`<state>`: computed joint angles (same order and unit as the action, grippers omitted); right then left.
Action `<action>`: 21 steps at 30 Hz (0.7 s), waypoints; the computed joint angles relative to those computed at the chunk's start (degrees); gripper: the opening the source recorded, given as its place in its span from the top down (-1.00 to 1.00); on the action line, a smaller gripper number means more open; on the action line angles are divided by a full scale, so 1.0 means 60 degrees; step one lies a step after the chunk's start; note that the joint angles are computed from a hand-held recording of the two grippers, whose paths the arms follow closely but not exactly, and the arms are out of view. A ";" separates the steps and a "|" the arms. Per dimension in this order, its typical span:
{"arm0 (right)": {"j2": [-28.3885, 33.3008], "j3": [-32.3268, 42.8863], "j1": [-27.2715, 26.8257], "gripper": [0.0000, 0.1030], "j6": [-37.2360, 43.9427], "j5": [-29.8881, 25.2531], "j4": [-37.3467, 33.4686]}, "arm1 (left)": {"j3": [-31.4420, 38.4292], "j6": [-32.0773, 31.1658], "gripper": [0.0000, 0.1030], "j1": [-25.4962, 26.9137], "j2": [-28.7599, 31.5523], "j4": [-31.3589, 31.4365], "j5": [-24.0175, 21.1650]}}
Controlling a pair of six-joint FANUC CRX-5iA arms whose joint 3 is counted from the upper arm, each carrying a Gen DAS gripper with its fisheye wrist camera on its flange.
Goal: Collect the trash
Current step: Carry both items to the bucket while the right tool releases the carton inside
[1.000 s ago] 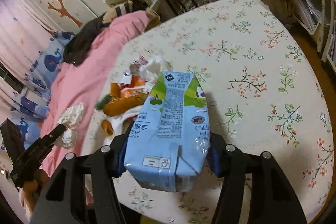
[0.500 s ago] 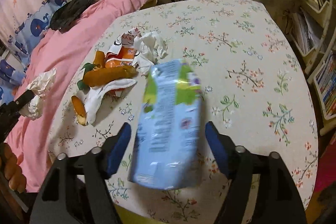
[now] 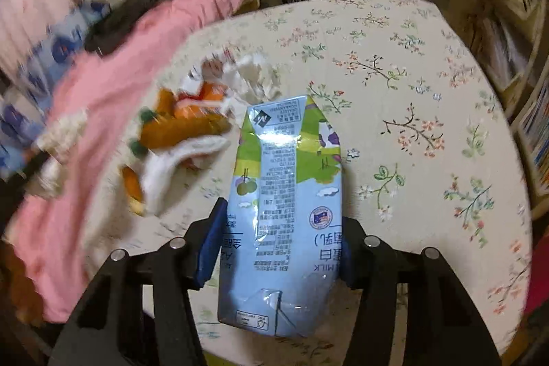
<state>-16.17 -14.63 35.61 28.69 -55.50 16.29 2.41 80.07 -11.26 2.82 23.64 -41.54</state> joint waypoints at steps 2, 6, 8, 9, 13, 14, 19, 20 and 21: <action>-0.0378 -0.0296 -0.0094 -0.05 -0.0261 0.0675 -0.0133 | -0.0206 -0.0200 0.67 0.0034 -0.0132 0.0275 0.0221; -0.0862 -0.0741 0.0034 -0.05 -0.0658 0.1680 0.0040 | -0.0671 -0.0787 0.67 0.0068 -0.0412 0.0949 0.0753; -0.0961 -0.0832 0.0133 -0.05 -0.0719 0.1958 0.0107 | -0.0741 -0.0867 0.67 0.0028 -0.0499 0.0961 0.0869; -0.0977 -0.0850 0.0188 -0.05 -0.0775 0.2042 0.0156 | -0.0807 -0.1017 0.67 0.0013 -0.0536 0.1077 0.0911; -0.1164 -0.1059 0.0381 -0.05 -0.0946 0.2497 0.0414 | -0.1029 -0.1393 0.67 -0.0069 -0.0678 0.1343 0.1053; -0.1231 -0.1144 0.0413 -0.05 -0.1016 0.2671 0.0510 | -0.1087 -0.1486 0.67 -0.0088 -0.0721 0.1407 0.1094; -0.1638 -0.1567 0.0718 -0.05 -0.1513 0.3187 0.1189 | -0.1520 -0.2169 0.67 -0.0198 -0.1089 0.1807 0.1388; -0.1706 -0.1631 0.0768 -0.05 -0.1570 0.3271 0.1287 | -0.1599 -0.2305 0.67 -0.0215 -0.1162 0.1902 0.1429; -0.1736 -0.1678 0.0793 -0.05 -0.1614 0.3332 0.1359 | -0.1738 -0.2532 0.67 -0.0232 -0.1271 0.2077 0.1486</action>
